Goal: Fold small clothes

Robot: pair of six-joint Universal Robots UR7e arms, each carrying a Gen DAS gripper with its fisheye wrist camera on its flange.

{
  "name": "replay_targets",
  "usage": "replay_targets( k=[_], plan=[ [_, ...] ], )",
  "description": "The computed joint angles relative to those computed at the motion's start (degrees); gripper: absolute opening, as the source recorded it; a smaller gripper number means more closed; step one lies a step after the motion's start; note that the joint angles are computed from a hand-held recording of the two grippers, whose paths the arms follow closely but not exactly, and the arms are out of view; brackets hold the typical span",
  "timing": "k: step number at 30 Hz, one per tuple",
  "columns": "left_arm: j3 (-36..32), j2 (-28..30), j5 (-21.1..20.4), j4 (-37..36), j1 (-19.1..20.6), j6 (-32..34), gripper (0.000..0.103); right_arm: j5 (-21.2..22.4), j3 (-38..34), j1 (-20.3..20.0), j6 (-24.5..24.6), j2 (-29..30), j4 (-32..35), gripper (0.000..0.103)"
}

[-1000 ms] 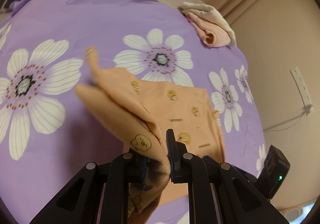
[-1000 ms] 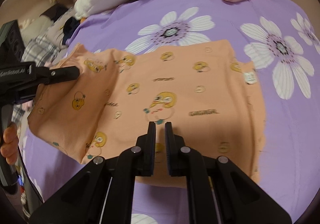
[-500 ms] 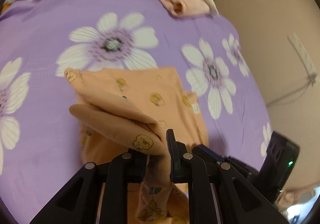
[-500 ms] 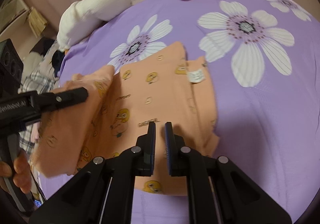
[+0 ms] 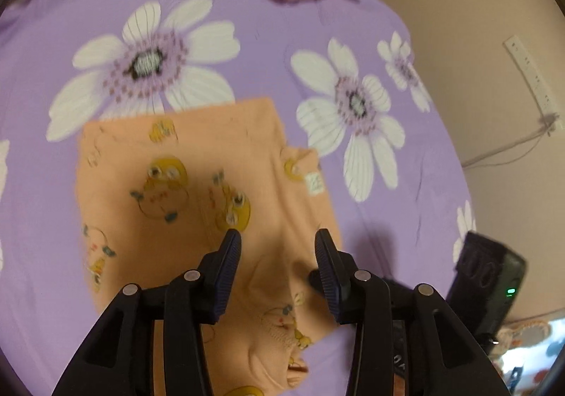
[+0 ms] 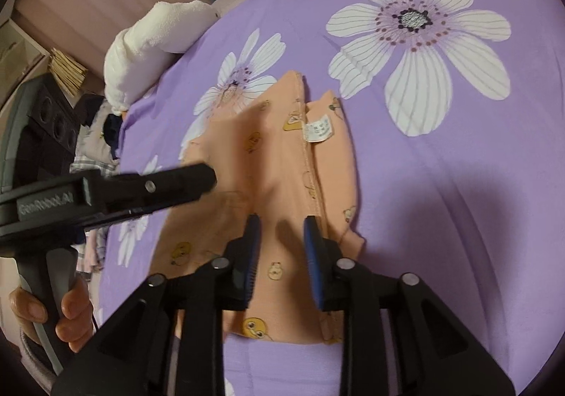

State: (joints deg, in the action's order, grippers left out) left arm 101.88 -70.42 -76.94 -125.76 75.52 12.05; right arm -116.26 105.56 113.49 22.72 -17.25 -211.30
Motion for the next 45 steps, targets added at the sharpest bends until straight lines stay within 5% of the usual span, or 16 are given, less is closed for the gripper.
replay_targets(
  k=[8,19,24,32,40,45],
  plan=[
    [-1.62,-1.99,-1.26,-0.53,4.64,0.91,0.041,4.70,-2.86,-1.42,-1.97,0.11,3.26,0.044],
    [3.01,-8.27,-2.77,-1.66,11.45,4.95,0.041,6.57,-14.26,-3.22,-6.33,3.80,13.85,0.044],
    [2.29,-8.35,-4.63,-0.66,12.67,4.63,0.041,3.27,-17.30,-2.68,-8.34,5.16,15.60,0.008],
    [3.26,-8.41,-5.34,-1.39,11.35,6.50,0.041,-1.34,-14.33,-0.49,-13.78,1.45,10.81,0.006],
    [6.02,-8.15,-4.93,-4.64,8.49,7.89,0.041,-6.81,-14.59,-2.73,-11.52,0.43,18.64,0.013],
    [9.09,-9.24,-3.47,-8.91,6.81,11.36,0.041,-11.70,-14.12,-1.20,-14.41,0.95,12.74,0.020]
  ],
)
